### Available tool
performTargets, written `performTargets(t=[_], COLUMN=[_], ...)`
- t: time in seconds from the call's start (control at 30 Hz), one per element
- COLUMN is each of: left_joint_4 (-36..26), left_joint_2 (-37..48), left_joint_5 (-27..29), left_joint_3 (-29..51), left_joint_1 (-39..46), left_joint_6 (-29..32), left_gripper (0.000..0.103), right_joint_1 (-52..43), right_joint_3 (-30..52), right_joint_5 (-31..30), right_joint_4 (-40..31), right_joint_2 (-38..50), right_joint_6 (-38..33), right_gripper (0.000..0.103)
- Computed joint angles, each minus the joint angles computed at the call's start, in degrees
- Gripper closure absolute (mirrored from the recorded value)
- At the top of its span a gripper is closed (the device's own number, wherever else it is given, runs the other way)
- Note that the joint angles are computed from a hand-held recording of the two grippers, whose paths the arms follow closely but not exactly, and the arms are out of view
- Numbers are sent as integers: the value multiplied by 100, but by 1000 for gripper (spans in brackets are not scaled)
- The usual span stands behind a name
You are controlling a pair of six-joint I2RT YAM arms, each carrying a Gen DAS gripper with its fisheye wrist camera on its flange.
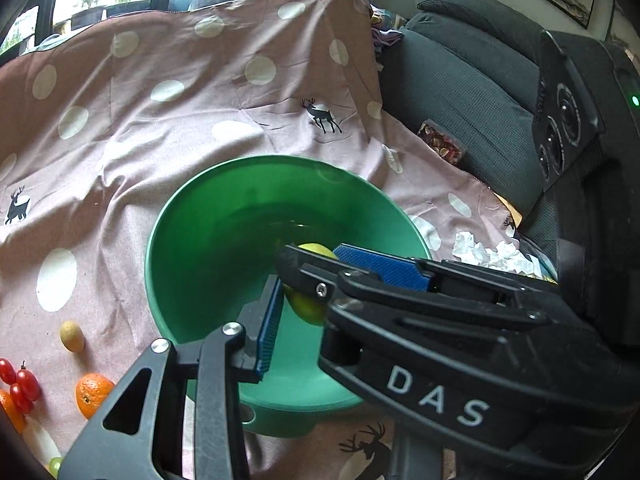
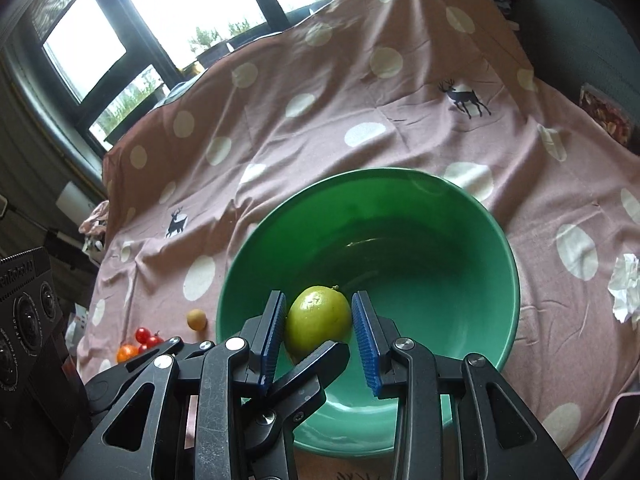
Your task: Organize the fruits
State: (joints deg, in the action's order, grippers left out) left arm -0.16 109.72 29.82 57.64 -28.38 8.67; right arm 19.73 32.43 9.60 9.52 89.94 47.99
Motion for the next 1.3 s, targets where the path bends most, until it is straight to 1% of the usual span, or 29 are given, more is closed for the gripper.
performTargets(t=[0.47, 0.73, 0.87, 0.93, 1.03, 1.13, 1.2, 1.3], left_joint_4=[-195, -281, -228, -273, -186, -286, -277, -120], left_joint_2=[392, 503, 503, 467, 295, 127, -56, -453], left_joint_5=[155, 138, 122, 156, 78, 206, 303, 174], left_joint_3=[274, 373, 335, 332, 189, 94, -51, -382], left_joint_1=[-28, -66, -78, -61, -42, 78, 204, 372], left_joint_6=[-60, -98, -174, -157, -181, -185, -188, -200], left_gripper=[68, 68, 68, 70, 68, 68, 68, 61], right_joint_1=[-115, -177, -199, -181, -164, -46, 68, 241], right_joint_3=[151, 184, 192, 195, 90, 93, 122, 155], right_joint_5=[-92, -196, -217, -208, -242, -60, 102, 305], right_joint_4=[-234, -273, -279, -298, -165, -225, -291, -335], right_joint_2=[282, 369, 388, 361, 235, 118, 28, -116], right_joint_6=[50, 55, 89, 86, 68, 117, 128, 133], right_gripper=[65, 65, 65, 65, 65, 60, 59, 58])
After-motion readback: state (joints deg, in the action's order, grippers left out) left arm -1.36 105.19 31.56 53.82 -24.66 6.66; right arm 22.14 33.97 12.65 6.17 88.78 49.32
